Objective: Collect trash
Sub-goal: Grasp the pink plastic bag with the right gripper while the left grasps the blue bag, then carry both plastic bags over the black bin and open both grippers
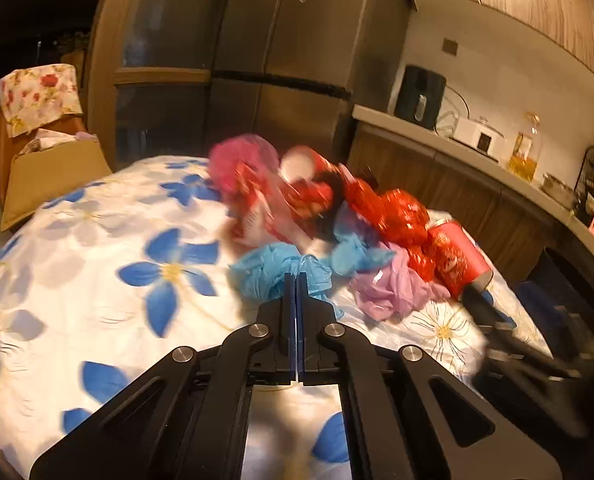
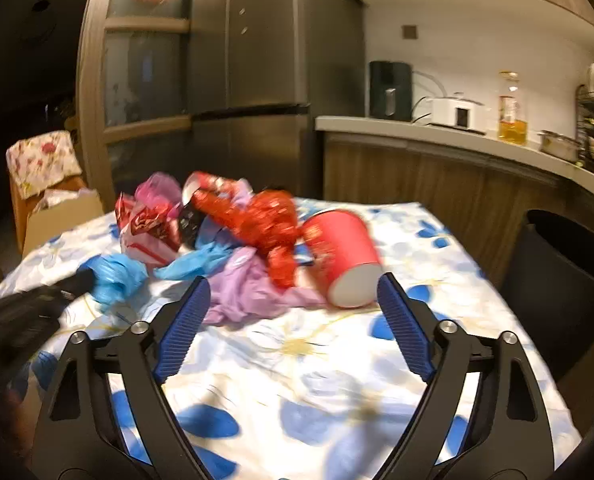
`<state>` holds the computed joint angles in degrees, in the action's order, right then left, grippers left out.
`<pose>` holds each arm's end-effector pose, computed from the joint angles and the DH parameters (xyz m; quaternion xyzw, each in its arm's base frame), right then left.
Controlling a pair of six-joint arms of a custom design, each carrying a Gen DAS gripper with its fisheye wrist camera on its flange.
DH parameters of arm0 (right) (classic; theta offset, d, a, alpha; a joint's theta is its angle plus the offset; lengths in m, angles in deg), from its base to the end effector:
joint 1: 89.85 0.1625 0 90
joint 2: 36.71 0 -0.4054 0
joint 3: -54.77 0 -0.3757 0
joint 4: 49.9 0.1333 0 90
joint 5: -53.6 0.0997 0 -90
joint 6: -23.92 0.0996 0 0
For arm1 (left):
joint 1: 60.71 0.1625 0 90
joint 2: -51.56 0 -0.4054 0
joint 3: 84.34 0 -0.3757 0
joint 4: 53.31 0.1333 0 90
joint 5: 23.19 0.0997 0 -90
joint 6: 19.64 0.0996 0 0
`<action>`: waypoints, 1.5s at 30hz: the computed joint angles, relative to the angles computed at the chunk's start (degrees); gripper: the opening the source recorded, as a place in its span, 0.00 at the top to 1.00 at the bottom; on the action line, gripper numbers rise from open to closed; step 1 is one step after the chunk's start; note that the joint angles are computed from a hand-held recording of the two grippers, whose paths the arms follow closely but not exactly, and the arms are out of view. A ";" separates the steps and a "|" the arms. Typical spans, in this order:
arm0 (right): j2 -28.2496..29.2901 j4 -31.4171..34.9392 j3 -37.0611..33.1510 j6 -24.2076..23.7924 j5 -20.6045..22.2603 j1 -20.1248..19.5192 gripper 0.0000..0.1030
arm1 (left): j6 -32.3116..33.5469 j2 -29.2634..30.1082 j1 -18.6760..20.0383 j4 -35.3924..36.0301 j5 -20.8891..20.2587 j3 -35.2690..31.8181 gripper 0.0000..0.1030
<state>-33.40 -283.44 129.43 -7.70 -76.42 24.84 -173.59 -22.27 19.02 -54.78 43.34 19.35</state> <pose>0.3109 -0.5105 -0.1691 0.2094 -0.7839 0.4905 0.3179 0.0861 -0.4950 0.2337 0.1631 0.8315 -0.4727 0.2419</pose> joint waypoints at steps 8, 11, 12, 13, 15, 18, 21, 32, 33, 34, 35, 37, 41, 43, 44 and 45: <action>2.67 15.29 -8.67 3.28 -0.96 -0.77 0.48 | 0.23 -4.35 0.46 -0.68 1.11 1.24 1.00; 3.69 19.44 -10.93 4.01 -2.32 -1.05 0.63 | 0.30 -4.76 0.76 -0.48 1.51 1.07 1.00; 3.84 20.39 -11.29 4.50 -2.72 -1.17 0.71 | 0.31 -4.83 0.77 -0.43 1.45 0.98 1.00; 3.81 21.24 -11.42 5.04 -2.85 -1.32 0.80 | 0.32 -4.77 0.87 -0.38 1.48 0.85 1.00; 3.29 21.66 -10.64 5.93 -2.12 -1.67 0.92 | 0.24 -4.77 0.99 -0.29 1.51 0.83 1.00; 1.88 17.86 -7.55 5.41 0.17 -1.54 0.96 | 0.15 -4.82 1.03 -0.20 1.61 0.84 1.00; -0.79 12.44 -1.51 4.47 2.81 -0.51 0.97 | 0.24 -5.54 0.81 -0.83 1.80 1.53 1.00; -7.27 -1.03 12.89 3.34 4.74 2.90 0.98 | 0.57 -7.63 -1.74 -1.33 3.50 4.34 1.00; -7.64 -1.84 13.56 3.28 4.66 2.90 0.98 | 0.62 -7.69 -2.27 -1.43 3.37 4.77 1.00; -7.98 -2.88 14.22 3.11 4.46 2.92 0.98 | 0.61 -7.62 -2.57 -1.37 3.31 4.87 1.00; -8.59 -4.22 15.35 2.93 4.38 2.93 0.98 | 0.57 -7.56 -2.93 -1.34 3.30 5.07 1.00; -9.46 -6.03 16.81 2.71 4.15 2.86 0.98 | 0.37 -7.47 -3.75 -1.35 3.33 5.60 1.00; -11.51 -10.86 20.45 1.72 3.27 2.84 0.98 | 0.26 -7.04 -5.96 -1.43 3.72 6.55 1.00; -12.22 -12.79 21.59 1.45 2.88 2.78 0.98 | 0.45 -6.82 -7.10 -1.57 3.86 7.05 1.00; -12.65 -14.09 22.32 1.10 2.51 2.72 0.98 | 0.57 -6.56 -7.75 -1.61 3.94 7.23 1.00; -13.08 -15.32 23.06 0.92 2.15 2.62 0.98 | 0.60 -6.29 -8.14 -1.63 4.05 7.27 1.00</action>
